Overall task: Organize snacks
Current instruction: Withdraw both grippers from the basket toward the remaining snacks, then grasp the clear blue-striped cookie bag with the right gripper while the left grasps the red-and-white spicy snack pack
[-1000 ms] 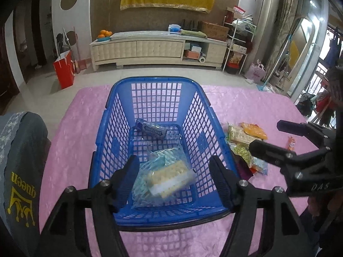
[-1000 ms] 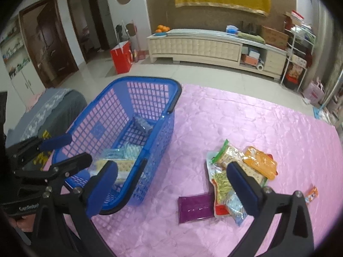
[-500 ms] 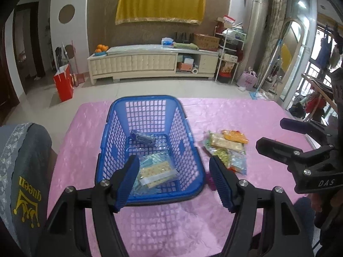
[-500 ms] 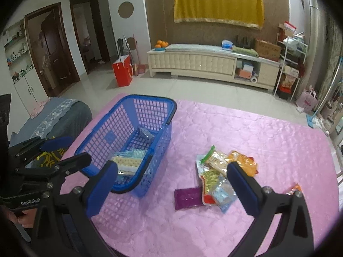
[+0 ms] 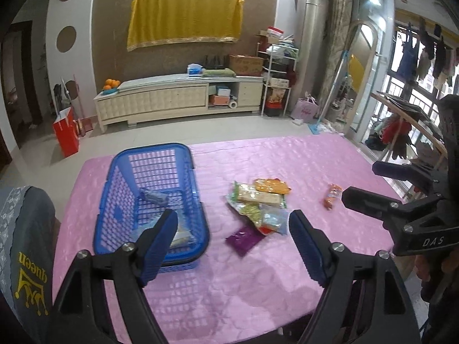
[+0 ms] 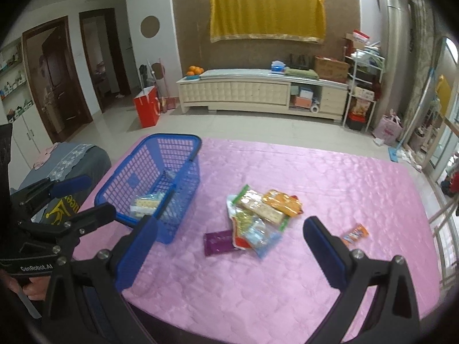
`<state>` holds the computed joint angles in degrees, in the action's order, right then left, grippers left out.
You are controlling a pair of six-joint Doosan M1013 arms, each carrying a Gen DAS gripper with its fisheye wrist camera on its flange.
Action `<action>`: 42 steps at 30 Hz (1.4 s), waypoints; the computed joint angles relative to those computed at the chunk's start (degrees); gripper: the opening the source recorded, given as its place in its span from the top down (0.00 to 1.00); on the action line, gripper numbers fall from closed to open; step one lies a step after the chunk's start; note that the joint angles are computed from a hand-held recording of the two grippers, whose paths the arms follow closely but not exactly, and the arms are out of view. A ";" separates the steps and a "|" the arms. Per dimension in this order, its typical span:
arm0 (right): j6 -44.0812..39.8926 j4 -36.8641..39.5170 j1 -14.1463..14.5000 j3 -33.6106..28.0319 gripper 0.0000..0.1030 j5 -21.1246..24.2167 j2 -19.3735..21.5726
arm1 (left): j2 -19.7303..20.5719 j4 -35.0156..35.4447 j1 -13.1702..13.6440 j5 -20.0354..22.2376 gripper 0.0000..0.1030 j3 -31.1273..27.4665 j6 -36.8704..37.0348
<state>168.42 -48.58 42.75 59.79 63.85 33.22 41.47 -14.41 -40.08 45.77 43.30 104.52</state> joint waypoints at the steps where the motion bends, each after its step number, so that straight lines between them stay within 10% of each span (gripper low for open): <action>1: 0.59 -0.20 0.04 0.88 0.01 0.08 -0.52 | 0.14 0.03 -0.23 0.14 0.24 -0.17 0.00; 27: 0.13 4.32 -3.84 15.11 0.01 -11.36 -5.49 | 9.04 5.31 -4.22 11.73 0.24 -10.97 -3.99; 42: -20.78 19.15 -8.98 14.71 0.17 -19.27 -2.01 | 21.89 10.35 -4.85 27.87 0.24 -31.30 -6.62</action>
<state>147.64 -29.42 33.78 74.50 44.58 31.21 63.36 -4.06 -44.92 73.64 12.00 97.89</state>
